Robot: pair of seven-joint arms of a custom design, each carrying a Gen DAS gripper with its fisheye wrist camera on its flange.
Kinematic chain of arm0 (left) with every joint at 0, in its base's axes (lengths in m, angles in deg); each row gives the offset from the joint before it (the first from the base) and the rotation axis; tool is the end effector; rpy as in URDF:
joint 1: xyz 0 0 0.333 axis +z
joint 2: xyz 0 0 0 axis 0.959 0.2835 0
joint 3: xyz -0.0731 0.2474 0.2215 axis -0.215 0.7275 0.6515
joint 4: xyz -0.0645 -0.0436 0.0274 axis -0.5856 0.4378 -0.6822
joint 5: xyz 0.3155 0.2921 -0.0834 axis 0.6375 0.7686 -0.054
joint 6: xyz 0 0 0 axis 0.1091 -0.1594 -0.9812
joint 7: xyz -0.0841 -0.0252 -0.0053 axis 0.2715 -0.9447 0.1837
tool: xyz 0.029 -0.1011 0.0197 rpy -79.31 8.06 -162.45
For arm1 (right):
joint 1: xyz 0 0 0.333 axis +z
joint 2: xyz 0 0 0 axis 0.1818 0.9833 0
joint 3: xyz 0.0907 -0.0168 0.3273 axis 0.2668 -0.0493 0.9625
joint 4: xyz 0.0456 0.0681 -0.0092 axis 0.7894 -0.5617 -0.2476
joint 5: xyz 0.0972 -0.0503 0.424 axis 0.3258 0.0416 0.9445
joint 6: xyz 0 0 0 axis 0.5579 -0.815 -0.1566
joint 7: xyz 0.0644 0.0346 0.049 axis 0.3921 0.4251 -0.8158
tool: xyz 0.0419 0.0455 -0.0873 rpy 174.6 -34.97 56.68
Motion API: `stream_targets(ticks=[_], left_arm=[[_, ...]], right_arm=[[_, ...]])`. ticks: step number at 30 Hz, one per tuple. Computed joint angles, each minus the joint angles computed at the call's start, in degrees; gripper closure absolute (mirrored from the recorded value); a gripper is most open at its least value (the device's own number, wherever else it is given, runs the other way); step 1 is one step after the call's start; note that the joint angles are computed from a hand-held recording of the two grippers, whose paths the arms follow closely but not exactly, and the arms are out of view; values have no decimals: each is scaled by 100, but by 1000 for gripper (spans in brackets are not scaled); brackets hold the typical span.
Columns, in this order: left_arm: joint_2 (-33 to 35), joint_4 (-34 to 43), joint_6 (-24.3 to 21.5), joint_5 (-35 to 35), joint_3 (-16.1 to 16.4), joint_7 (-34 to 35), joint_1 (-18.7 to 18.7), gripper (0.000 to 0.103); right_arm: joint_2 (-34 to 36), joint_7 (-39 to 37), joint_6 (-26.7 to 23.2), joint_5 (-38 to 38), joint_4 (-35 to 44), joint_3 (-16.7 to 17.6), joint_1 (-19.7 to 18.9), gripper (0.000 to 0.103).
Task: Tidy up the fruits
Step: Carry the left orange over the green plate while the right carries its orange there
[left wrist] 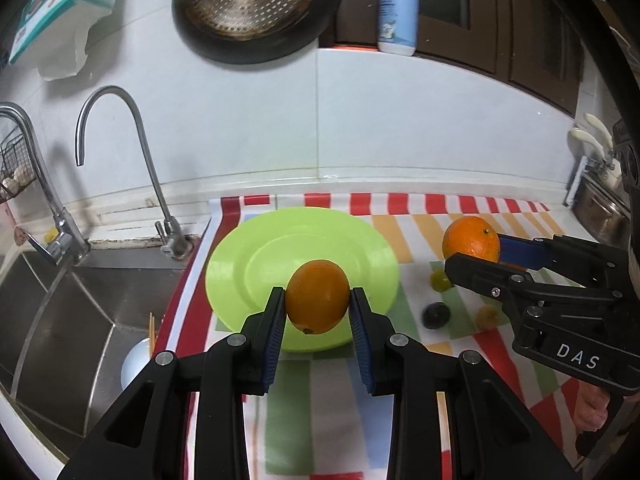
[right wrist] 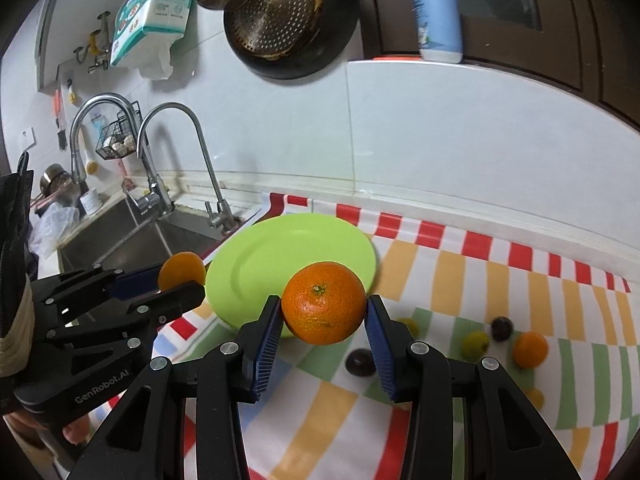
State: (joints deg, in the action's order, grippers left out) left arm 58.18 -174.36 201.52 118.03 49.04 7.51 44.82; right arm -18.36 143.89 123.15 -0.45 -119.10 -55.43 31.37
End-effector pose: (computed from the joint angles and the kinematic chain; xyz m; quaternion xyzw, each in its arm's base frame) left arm 0.4914 -0.4737 0.4913 -0.5927 0.6800 -0.3209 0.2887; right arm 0.5052 0.3413 0.5108 -0.7400 0.5097 -0.1992 0.3910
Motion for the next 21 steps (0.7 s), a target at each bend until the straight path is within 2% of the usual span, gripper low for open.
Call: stream_targets(ticks=[11,21], left_arm=[[361,142,160,-327,184,332,180,72],[758,338,456,-802,368,832,245,72]], right_arm=[[967,-876,-462,848,967,-342,538,60],[1718,-1480,-927,1632,1710,-576,829,60]])
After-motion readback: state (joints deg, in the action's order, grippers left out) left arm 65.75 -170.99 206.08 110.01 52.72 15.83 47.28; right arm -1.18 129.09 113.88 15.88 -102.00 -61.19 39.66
